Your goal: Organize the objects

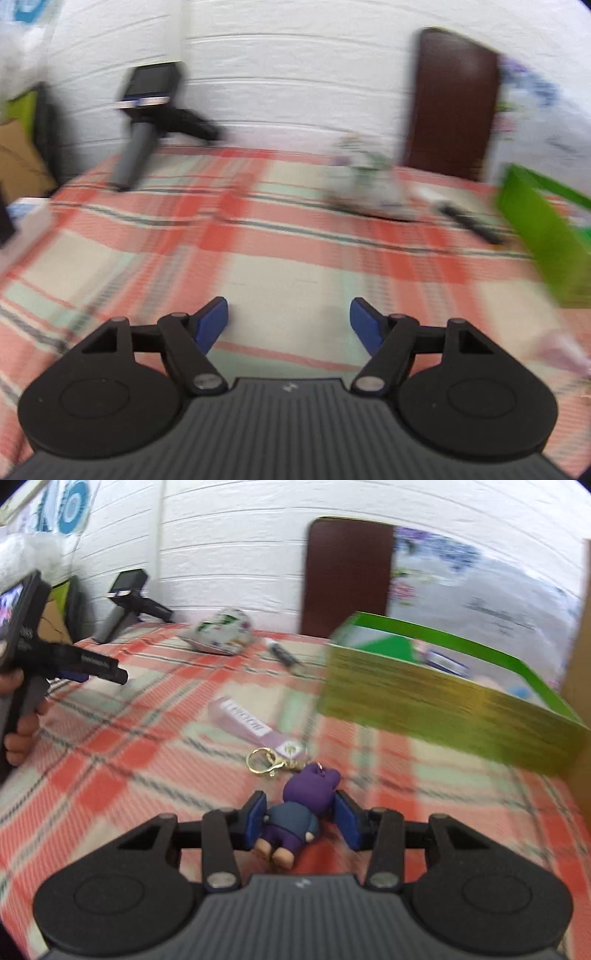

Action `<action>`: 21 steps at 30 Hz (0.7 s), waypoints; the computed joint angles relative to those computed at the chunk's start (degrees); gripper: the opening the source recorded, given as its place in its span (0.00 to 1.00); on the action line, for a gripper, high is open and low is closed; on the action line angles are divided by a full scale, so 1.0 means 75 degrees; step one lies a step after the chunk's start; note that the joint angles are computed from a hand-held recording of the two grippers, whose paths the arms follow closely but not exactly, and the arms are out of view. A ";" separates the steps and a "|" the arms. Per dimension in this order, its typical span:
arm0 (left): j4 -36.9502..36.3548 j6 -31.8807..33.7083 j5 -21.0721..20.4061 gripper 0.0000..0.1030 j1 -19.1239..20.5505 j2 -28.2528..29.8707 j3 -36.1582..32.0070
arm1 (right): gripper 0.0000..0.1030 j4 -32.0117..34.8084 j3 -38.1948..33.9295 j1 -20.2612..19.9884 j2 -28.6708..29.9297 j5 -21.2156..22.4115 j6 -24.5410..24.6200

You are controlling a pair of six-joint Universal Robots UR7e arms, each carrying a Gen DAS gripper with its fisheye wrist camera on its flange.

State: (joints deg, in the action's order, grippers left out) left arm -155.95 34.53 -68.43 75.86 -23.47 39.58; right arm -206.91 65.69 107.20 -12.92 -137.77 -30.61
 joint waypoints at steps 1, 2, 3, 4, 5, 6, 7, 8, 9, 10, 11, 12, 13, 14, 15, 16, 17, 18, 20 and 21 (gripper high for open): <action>-0.0089 0.0186 -0.0356 0.72 -0.0076 -0.0275 0.0588 | 0.51 -0.0117 0.0183 -0.0003 -0.0088 0.0023 0.0115; -0.0249 0.0575 -0.0691 0.73 -0.0165 -0.0489 0.1120 | 0.56 -0.0221 0.0364 -0.0024 -0.0179 0.0075 0.0197; -0.0398 0.1047 -0.1011 0.73 -0.0255 -0.0654 0.1575 | 0.56 -0.0279 0.0487 -0.0041 -0.0240 0.0130 0.0243; -0.0473 0.1482 -0.1303 0.73 -0.0344 -0.0826 0.1993 | 0.56 -0.0305 0.0535 -0.0050 -0.0265 0.0172 0.0256; -0.0454 0.1826 -0.1543 0.74 -0.0426 -0.0946 0.2296 | 0.56 -0.0337 0.0573 -0.0053 -0.0285 0.0204 0.0249; -0.0367 0.2046 -0.1698 0.76 -0.0503 -0.1009 0.2479 | 0.56 -0.0374 0.0625 -0.0049 -0.0304 0.0233 0.0231; -0.0262 0.2170 -0.1775 0.81 -0.0571 -0.1029 0.2583 | 0.56 -0.0431 0.0707 -0.0046 -0.0330 0.0272 0.0207; -0.0162 0.2234 -0.1808 0.85 -0.0624 -0.1015 0.2626 | 0.56 -0.0488 0.0787 -0.0040 -0.0353 0.0305 0.0198; -0.0062 0.2274 -0.1804 0.86 -0.0664 -0.0986 0.2639 | 0.56 -0.0528 0.0890 -0.0048 -0.0392 0.0363 0.0216; 0.0066 0.2326 -0.1760 0.88 -0.0690 -0.0963 0.2649 | 0.56 -0.0521 0.0965 -0.0059 -0.0427 0.0420 0.0264; 0.0309 0.2391 -0.1667 0.89 -0.0715 -0.0914 0.2592 | 0.56 -0.0486 0.1023 -0.0074 -0.0457 0.0484 0.0310; 0.0751 0.2440 -0.1550 0.89 -0.0726 -0.0860 0.2460 | 0.56 -0.0483 0.1049 -0.0083 -0.0462 0.0521 0.0309; 0.1169 0.2449 -0.1420 0.89 -0.0727 -0.0828 0.2360 | 0.56 -0.0529 0.1061 -0.0093 -0.0455 0.0557 0.0237; 0.1267 0.2466 -0.1311 0.89 -0.0722 -0.0836 0.2382 | 0.56 -0.0597 0.1047 -0.0087 -0.0419 0.0563 0.0145; 0.1195 0.2481 -0.1375 0.88 -0.0694 -0.0900 0.2481 | 0.56 -0.0670 0.1033 -0.0094 -0.0392 0.0584 0.0053; 0.1361 0.2366 -0.1365 0.88 -0.0688 -0.0961 0.2480 | 0.56 -0.0713 0.1030 -0.0109 -0.0384 0.0620 0.0029; 0.1605 0.2196 -0.1365 0.88 -0.0687 -0.1028 0.2466 | 0.56 -0.0734 0.1023 -0.0121 -0.0380 0.0643 0.0072; 0.1967 0.1997 -0.1441 0.87 -0.0671 -0.1082 0.2392 | 0.56 -0.0742 0.1017 -0.0137 -0.0385 0.0665 0.0127; 0.2251 0.1644 -0.1539 0.83 -0.0666 -0.1171 0.2369 | 0.57 -0.0722 0.1034 -0.0160 -0.0404 0.0711 0.0183; 0.2498 0.1571 -0.1617 0.83 -0.0661 -0.1181 0.2275 | 0.57 -0.0755 0.1021 -0.0159 -0.0390 0.0711 0.0143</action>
State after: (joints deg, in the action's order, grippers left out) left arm -137.21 46.32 -80.56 70.90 -32.33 56.64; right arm -212.58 73.34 106.01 -15.85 -132.43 -29.54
